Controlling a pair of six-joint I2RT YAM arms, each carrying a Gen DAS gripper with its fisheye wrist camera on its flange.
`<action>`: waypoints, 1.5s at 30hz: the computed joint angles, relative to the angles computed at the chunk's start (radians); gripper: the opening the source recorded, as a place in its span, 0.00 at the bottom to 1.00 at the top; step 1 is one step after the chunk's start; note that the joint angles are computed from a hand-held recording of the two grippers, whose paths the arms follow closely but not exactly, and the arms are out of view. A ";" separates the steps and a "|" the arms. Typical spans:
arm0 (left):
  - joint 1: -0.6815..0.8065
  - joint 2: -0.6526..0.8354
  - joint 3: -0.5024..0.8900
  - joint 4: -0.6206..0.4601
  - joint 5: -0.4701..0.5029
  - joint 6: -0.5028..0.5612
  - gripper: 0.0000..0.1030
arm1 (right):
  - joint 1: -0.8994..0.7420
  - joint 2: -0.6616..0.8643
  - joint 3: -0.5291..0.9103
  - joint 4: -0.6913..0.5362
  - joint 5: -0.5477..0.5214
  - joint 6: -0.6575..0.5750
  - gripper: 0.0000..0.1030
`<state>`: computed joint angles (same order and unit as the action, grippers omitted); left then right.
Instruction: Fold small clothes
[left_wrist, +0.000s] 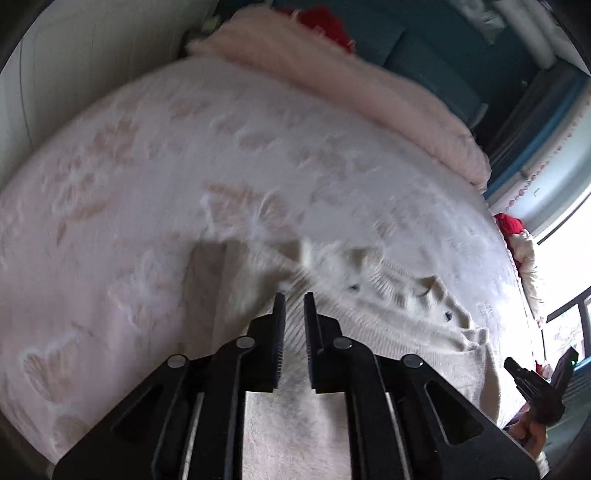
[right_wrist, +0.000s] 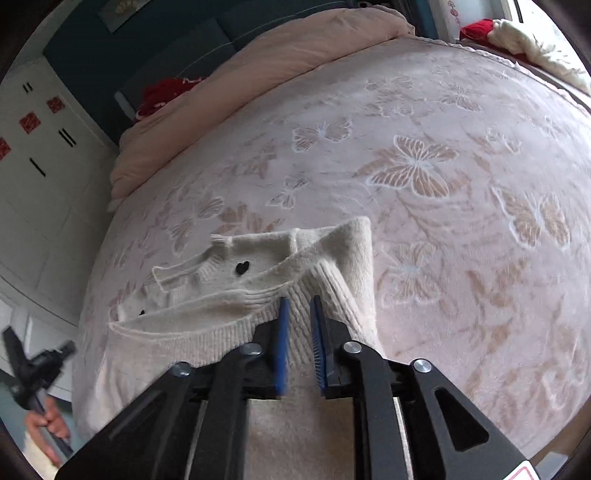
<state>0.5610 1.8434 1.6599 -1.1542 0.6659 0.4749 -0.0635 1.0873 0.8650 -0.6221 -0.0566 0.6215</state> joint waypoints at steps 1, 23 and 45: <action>0.019 0.009 -0.005 -0.017 0.021 0.021 0.34 | 0.019 -0.018 -0.009 -0.002 0.030 -0.009 0.57; 0.062 0.053 0.355 -0.286 0.176 0.119 0.07 | 0.067 -0.096 0.233 -0.084 0.118 -0.109 0.07; 0.172 -0.002 -0.093 0.004 0.034 -0.001 0.76 | 0.135 -0.217 -0.122 -0.132 0.204 0.032 0.67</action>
<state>0.7331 1.8413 1.5673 -1.1499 0.6997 0.4741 0.0712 0.8702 0.7434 -0.7543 0.1479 0.6532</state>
